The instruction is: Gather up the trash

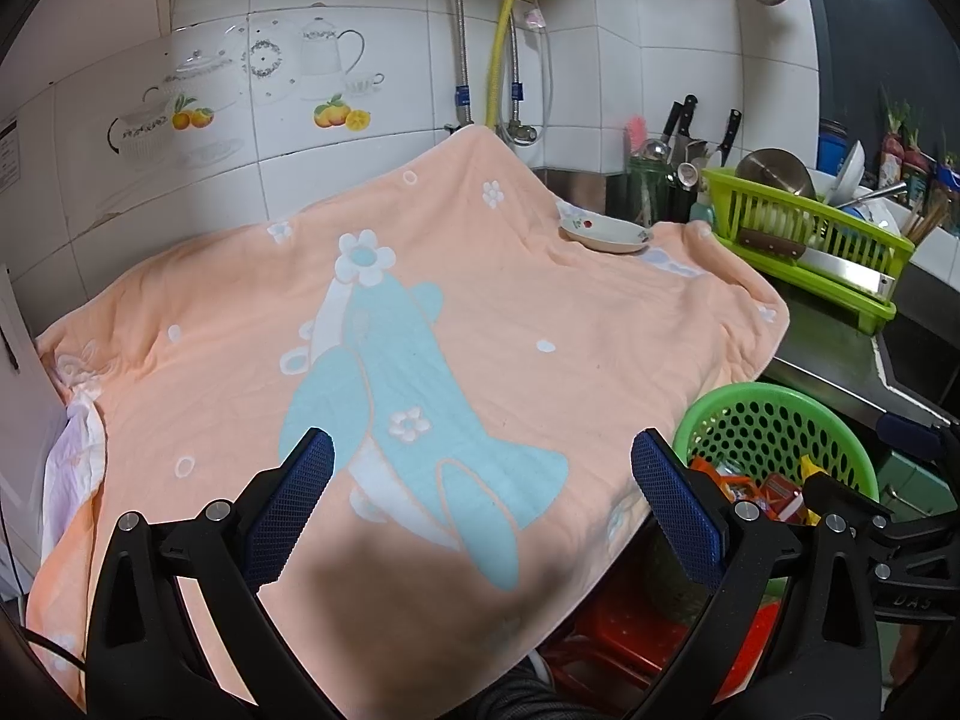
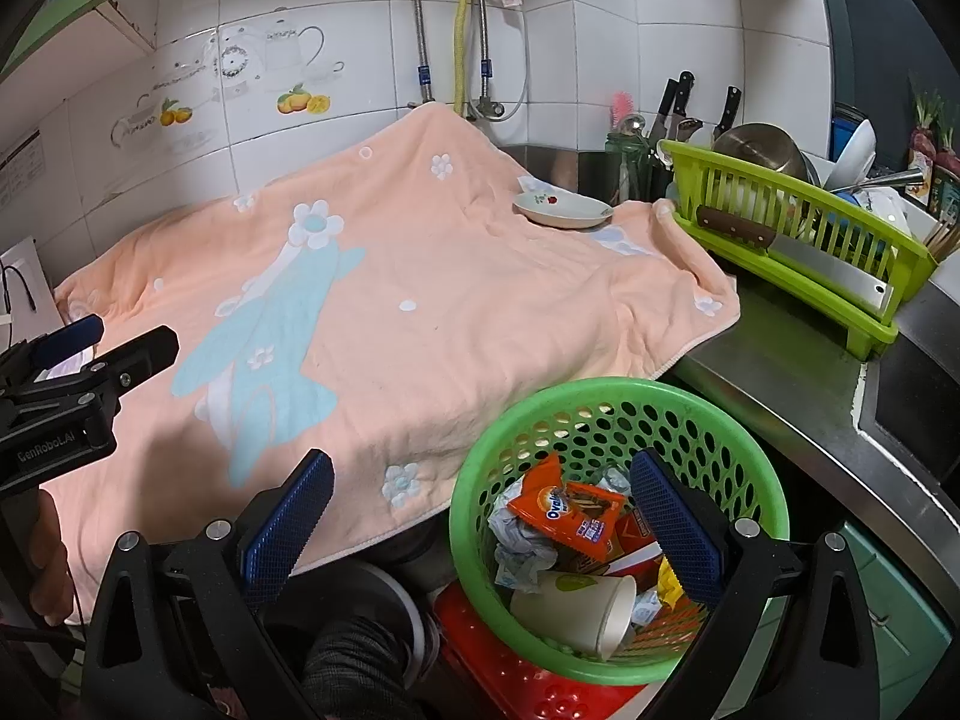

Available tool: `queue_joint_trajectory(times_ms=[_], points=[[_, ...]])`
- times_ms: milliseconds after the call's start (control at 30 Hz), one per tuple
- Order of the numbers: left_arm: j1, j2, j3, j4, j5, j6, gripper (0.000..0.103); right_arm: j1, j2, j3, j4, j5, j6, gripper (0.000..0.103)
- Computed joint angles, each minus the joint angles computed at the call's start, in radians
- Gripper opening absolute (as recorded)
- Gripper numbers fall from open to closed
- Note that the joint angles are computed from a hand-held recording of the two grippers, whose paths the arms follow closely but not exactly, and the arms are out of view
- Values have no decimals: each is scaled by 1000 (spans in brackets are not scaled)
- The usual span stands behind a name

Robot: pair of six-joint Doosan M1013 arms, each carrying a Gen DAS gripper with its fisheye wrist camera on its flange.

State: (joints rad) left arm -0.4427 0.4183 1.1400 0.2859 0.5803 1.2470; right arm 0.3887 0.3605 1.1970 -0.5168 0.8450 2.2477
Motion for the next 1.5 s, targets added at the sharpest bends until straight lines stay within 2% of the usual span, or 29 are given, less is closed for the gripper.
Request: queue_joint_trajectory(times_ms=[1500], points=[[-6, -4, 3, 15, -3, -8, 98, -1, -2, 6, 6, -3, -1, 96]])
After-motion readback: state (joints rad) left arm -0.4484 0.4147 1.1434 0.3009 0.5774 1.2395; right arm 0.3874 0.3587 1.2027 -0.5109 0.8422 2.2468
